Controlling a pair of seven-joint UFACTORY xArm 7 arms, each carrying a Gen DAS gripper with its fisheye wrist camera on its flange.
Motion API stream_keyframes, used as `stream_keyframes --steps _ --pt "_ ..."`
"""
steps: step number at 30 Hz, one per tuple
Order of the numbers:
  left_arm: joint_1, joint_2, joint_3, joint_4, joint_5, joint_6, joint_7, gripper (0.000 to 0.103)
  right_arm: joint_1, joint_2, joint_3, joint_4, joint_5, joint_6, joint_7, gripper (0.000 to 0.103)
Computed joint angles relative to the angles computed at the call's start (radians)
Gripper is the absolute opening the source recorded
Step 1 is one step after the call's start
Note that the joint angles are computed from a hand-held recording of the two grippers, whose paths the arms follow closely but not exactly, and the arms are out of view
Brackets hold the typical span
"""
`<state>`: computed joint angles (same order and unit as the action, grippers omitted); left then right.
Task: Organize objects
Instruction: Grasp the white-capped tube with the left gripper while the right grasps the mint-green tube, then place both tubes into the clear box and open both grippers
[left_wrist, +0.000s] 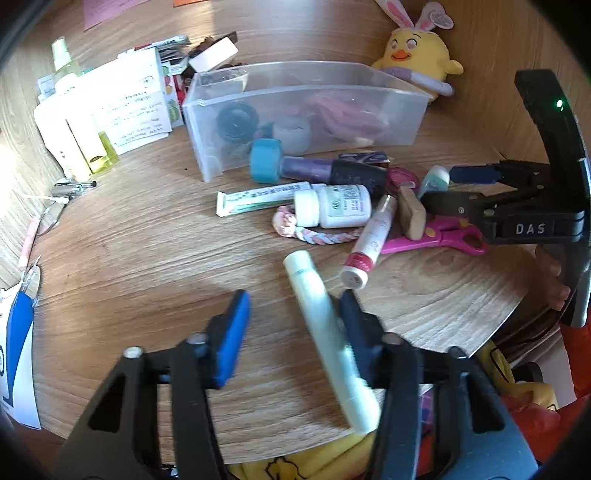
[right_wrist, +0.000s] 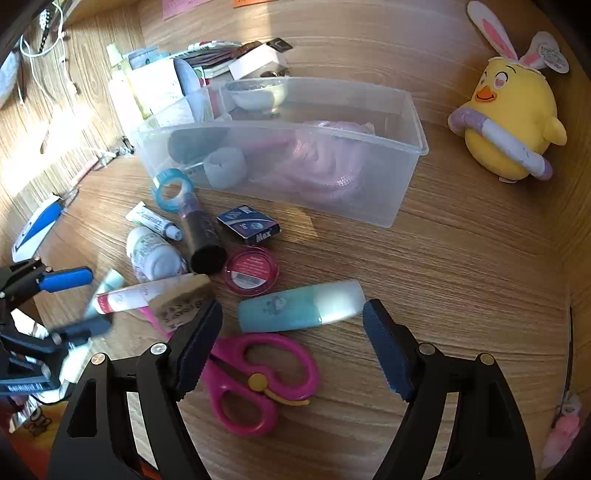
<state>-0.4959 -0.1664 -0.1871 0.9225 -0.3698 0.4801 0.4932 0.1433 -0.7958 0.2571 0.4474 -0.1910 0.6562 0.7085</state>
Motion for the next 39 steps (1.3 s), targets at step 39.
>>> stream_keyframes --steps 39 --pt "0.081 0.189 -0.009 0.417 -0.314 -0.027 0.119 0.015 -0.192 -0.056 0.022 0.100 -0.092 -0.178 0.030 0.072"
